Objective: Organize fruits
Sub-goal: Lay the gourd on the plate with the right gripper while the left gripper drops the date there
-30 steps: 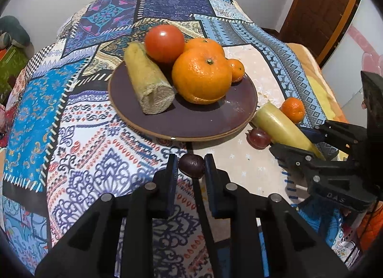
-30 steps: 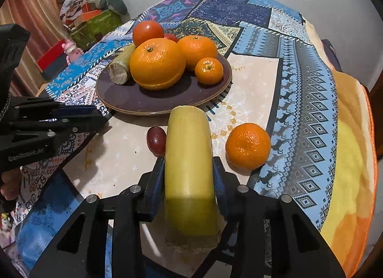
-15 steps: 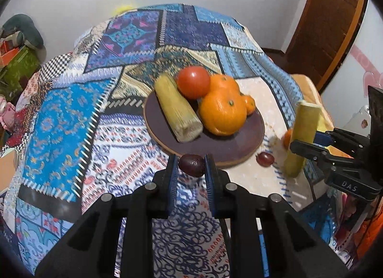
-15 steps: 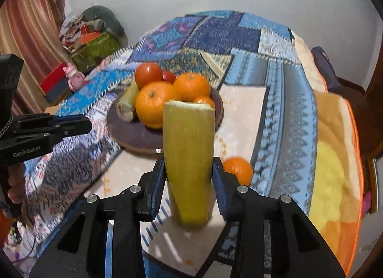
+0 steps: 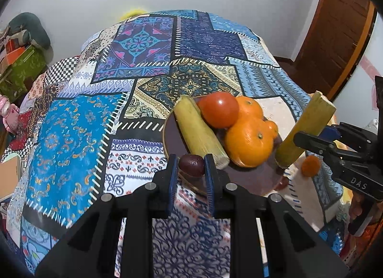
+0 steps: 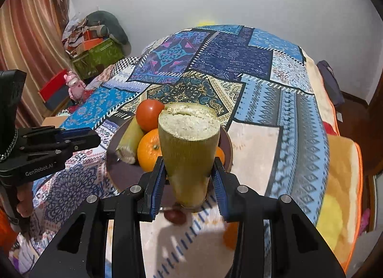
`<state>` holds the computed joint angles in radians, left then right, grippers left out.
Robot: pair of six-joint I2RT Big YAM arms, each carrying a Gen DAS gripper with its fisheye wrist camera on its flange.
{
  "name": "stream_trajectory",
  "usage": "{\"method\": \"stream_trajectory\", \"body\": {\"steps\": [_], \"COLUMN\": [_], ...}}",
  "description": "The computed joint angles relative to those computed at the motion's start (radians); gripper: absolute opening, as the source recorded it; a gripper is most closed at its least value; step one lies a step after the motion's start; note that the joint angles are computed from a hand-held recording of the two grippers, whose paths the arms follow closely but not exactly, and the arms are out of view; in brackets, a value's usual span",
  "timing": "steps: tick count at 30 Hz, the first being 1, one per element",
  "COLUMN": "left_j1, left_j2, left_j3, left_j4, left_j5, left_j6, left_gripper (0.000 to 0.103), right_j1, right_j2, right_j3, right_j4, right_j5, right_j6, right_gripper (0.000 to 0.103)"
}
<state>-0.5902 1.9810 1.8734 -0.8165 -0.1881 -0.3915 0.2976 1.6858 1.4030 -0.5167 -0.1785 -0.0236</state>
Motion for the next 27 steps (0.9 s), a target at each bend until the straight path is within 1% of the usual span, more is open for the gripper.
{"method": "stream_trajectory", "body": {"steps": [5,10,13,21,23,25,27], "left_j1": [0.011,0.017,0.017,0.019,0.02,0.021,0.024], "left_j2": [0.038,0.069,0.086,0.097,0.096,0.093,0.08], "left_j3": [0.041,0.077,0.098,0.107,0.106,0.101,0.081], "left_j4": [-0.018,-0.03,-0.044,-0.053,-0.053,-0.052,-0.034], "left_j5": [-0.006,0.005,-0.003,-0.003,-0.001,-0.005,0.005], "left_j6": [0.014,0.016,0.017,0.006,0.001,-0.008,-0.018], "left_gripper": [0.022,0.022,0.022,0.024,0.026,0.035,0.043], "right_j1": [0.001,-0.002,-0.003,-0.002,-0.008,-0.011,-0.009], "right_j2": [0.043,0.065,0.075,0.099,0.106,0.111,0.11], "right_j3": [0.048,0.075,0.089,0.116,0.126,0.133,0.134], "right_j4": [-0.029,-0.043,-0.051,-0.067,-0.076,-0.081,-0.084], "right_j5": [0.009,0.003,0.001,0.005,-0.012,-0.015,-0.007], "right_j6": [-0.011,0.005,0.01,0.013,0.024,0.028,0.025], "right_gripper": [0.035,0.035,0.035,0.035,0.035,0.035,0.036]}}
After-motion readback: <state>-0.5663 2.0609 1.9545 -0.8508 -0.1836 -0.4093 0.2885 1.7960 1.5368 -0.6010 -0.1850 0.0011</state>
